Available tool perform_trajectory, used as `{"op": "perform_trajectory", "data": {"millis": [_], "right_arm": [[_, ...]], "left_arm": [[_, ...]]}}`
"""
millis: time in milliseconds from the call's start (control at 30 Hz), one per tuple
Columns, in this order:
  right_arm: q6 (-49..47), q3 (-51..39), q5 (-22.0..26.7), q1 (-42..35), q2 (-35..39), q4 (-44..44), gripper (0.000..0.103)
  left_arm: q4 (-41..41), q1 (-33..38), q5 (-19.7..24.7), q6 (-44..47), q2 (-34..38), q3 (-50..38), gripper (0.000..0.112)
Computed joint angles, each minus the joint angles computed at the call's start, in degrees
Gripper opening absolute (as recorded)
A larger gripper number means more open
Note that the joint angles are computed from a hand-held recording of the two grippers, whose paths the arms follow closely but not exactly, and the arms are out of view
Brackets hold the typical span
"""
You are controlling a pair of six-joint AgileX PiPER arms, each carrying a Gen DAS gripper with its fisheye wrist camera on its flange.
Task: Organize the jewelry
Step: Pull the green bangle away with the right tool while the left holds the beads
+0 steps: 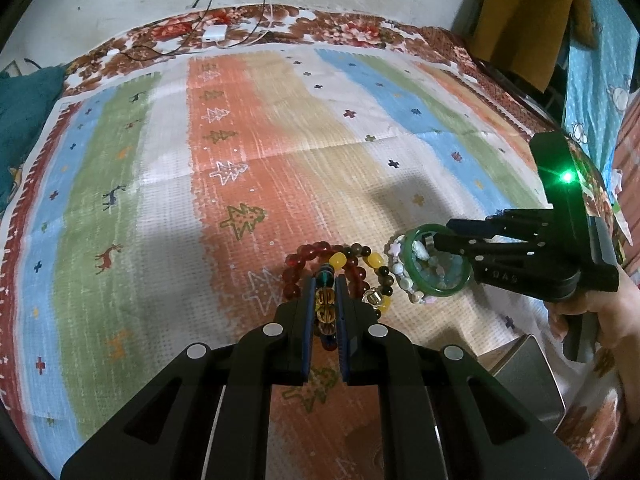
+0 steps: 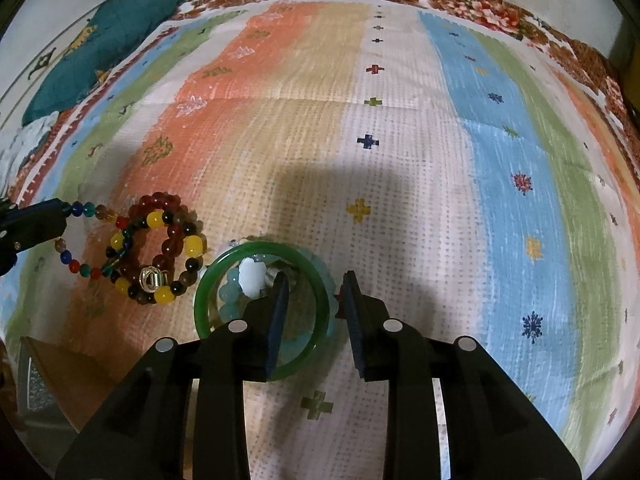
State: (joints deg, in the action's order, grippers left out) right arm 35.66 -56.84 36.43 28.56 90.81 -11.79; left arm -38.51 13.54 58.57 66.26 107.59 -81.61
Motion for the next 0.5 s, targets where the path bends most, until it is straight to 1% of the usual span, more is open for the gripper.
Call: {"op": "perform_trajectory", "data": {"millis": [133, 200, 367, 500], "right_arm": [[1.0, 0.1, -0.5, 0.2, -0.5, -1.4, 0.028], [0.7, 0.0, -0.4, 0.4, -0.2, -1.4, 0.016], [1.1, -0.2, 0.0, 0.9, 0.6, -2.5, 0.013], [1.0, -0.2, 0.3, 1.1, 0.2, -2.7, 0.009]], "left_arm": [[0.2, -0.2, -0.1, 0.1, 0.0, 0.2, 0.009], [0.4, -0.3, -0.2, 0.1, 0.0, 0.3, 0.009], [0.5, -0.4, -0.4, 0.2, -0.2, 0.7, 0.009], [0.6, -0.5, -0.4, 0.2, -0.2, 0.7, 0.009]]}}
